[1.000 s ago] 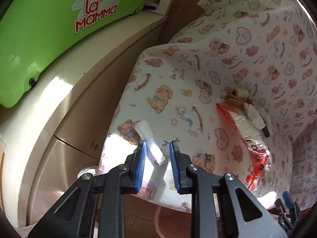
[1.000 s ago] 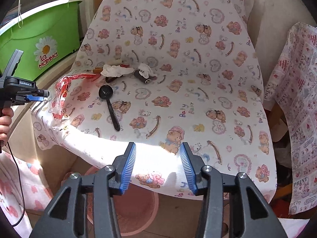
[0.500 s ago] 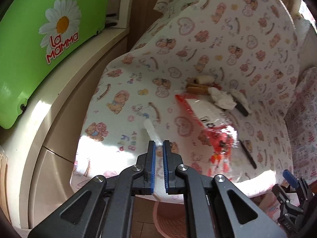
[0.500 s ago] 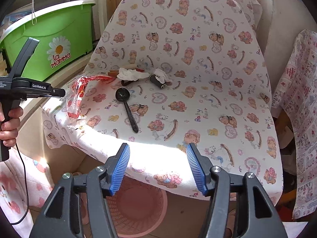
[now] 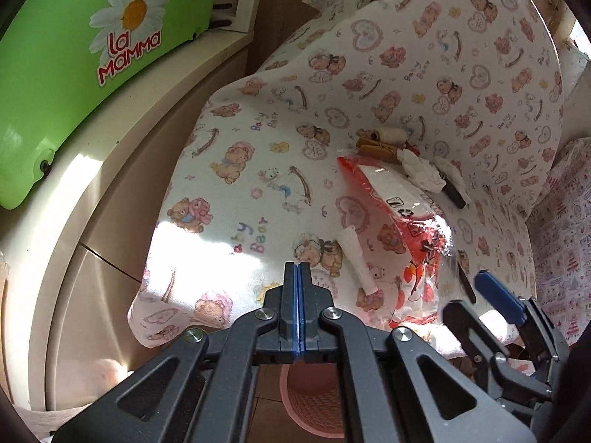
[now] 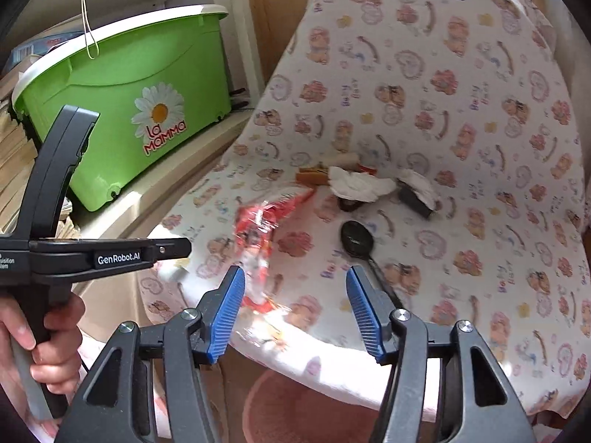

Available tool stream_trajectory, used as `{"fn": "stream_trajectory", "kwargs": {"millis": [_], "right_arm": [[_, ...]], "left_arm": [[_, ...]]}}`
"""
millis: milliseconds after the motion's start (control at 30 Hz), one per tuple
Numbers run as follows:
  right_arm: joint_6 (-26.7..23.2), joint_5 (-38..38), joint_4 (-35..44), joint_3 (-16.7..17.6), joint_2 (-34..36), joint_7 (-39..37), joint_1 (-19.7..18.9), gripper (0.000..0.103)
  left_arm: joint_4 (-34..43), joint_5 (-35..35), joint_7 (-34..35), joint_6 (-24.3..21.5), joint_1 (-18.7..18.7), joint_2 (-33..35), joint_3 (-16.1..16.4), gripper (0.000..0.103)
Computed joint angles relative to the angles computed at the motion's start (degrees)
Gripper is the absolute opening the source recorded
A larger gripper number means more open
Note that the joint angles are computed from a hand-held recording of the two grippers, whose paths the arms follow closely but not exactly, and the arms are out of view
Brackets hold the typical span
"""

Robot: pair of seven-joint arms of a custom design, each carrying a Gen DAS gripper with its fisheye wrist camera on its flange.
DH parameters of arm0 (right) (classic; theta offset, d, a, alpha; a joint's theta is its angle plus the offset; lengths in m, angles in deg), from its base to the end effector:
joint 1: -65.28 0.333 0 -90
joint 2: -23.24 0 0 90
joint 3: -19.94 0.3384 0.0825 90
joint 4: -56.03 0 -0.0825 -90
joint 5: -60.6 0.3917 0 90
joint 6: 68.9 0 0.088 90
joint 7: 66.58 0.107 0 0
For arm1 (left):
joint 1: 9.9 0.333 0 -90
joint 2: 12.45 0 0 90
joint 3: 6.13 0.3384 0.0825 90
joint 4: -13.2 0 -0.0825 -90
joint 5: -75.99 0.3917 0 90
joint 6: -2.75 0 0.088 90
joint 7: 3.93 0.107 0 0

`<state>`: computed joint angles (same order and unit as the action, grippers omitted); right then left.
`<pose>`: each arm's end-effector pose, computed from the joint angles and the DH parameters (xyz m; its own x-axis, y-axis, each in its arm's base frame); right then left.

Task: Collect trash
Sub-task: 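Close the left gripper on the red-and-white snack wrapper, then lift the wrapper with the left gripper and carry it over the pink wastebasket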

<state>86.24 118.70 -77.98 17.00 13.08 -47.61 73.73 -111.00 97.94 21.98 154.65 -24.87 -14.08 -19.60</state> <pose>0.5150 0.0191 0.4712 0.5141 -0.8538 -0.0823 -0.6211 -0.3044 -0.7222 0.5008 -0.2839 0.4799 0.2502 -0.9355 0.2493 -0.8084 -0.3436 -0.4780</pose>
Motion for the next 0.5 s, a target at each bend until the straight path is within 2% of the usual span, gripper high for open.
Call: {"fn": "stream_trajectory", "kwargs": {"millis": [200, 267, 333, 367, 400, 433, 500], "right_arm": [[1.7, -1.9, 1.2, 1.4, 2.8, 2.2, 1.0, 0.045], [0.4, -2.0, 2.0, 1.2, 3.8, 3.4, 0.8, 0.043], [-1.7, -1.0, 2.7, 0.7, 4.4, 3.3, 0.3, 0.023], [-3.7, -0.5, 3.1, 0.3, 4.4, 2.9, -0.1, 0.011], [-4.2, 0.4, 3.0, 0.1, 4.0, 2.0, -0.4, 0.006], [-3.2, 2.2, 2.4, 0.0, 3.3, 0.2, -0.5, 0.006], [-1.6, 4.5, 1.5, -0.2, 1.6, -2.4, -0.7, 0.005]], "left_arm": [[0.3, 0.9, -1.4, 0.0, 0.2, 0.2, 0.0, 0.002], [0.9, 1.6, -1.3, 0.0, 0.1, 0.6, -0.1, 0.01], [1.5, 2.9, -1.8, 0.0, 0.0, 1.0, -0.2, 0.024], [1.8, 3.4, -2.0, 0.1, 0.0, 1.2, -0.2, 0.026], [1.8, 3.4, -2.1, 0.4, 0.0, 1.4, -0.2, 0.032], [1.8, 3.2, -2.1, 1.0, 0.0, 1.5, -0.2, 0.04], [0.8, 0.2, -0.7, 4.3, 0.1, 1.7, -0.1, 0.05]]}}
